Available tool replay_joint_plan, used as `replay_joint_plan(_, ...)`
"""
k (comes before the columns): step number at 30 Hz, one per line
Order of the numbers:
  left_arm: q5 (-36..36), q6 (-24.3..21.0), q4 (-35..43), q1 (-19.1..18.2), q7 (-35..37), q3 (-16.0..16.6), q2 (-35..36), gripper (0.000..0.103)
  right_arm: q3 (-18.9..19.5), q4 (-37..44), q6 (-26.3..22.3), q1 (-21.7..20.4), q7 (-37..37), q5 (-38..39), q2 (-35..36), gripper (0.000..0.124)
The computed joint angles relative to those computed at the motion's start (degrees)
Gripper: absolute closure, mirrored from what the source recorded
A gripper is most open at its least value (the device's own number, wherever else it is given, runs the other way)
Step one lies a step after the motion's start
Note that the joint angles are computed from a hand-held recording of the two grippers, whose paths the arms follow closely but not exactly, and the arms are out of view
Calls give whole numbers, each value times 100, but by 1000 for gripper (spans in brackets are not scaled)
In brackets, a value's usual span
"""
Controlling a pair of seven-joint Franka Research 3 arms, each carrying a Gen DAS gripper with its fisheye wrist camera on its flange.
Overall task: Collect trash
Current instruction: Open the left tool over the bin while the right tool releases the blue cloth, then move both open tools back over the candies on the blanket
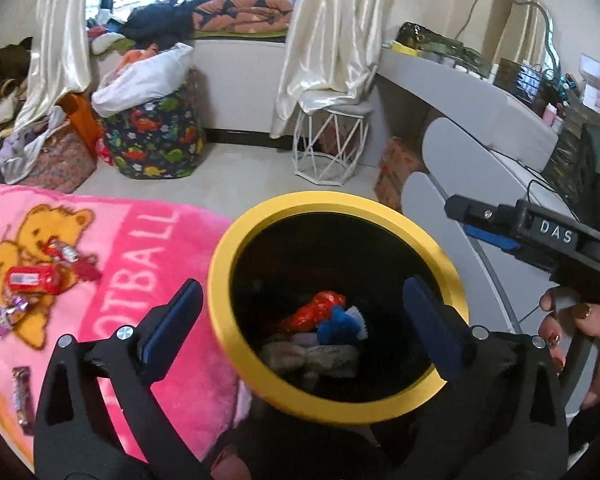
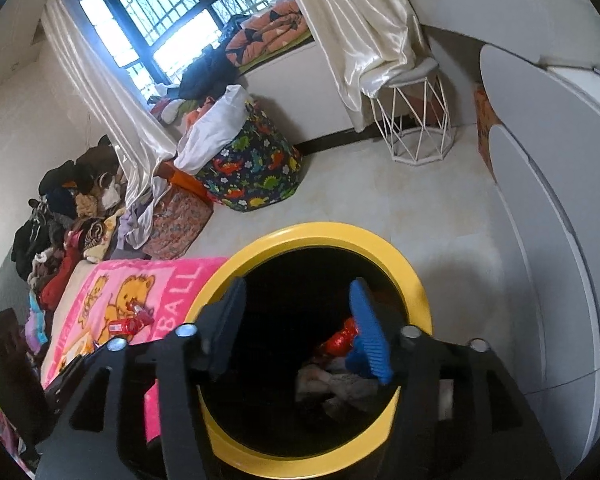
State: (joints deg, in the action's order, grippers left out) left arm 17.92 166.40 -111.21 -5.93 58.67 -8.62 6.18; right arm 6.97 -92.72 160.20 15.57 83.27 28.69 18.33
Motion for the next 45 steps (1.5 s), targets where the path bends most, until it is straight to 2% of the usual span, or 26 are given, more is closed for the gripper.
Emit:
replay_joint_plan(3, 574, 18, -155, -60, -565, 150, -173, 11, 58, -69, 192, 20, -157, 42, -50, 56)
replay_joint_plan(8, 1325, 55, -437, 53, -1298, 202, -499, 11, 198, -171, 459, 37, -529, 218, -130, 53)
replay_joint_plan(19, 2279, 179, -981, 510, -2392, 66, -1090, 11, 360, -214, 688, 173, -1034, 432, -190, 45)
replay_joint_plan(26, 3189, 326, -1270, 917, -3242, -73, -1393, 11, 475, -130, 761, 242, -1467, 602, -132, 43)
replay_joint_plan(30, 3154, 381, -1422, 1024, -3364, -36, -1536, 11, 536, -191, 775, 261, -1655, 725, -200, 41)
replay_joint_plan(45, 3725, 647, -1840, 1794, -4118, -241, -2057, 11, 595, 69, 570, 657, -1959, 470, -58, 41)
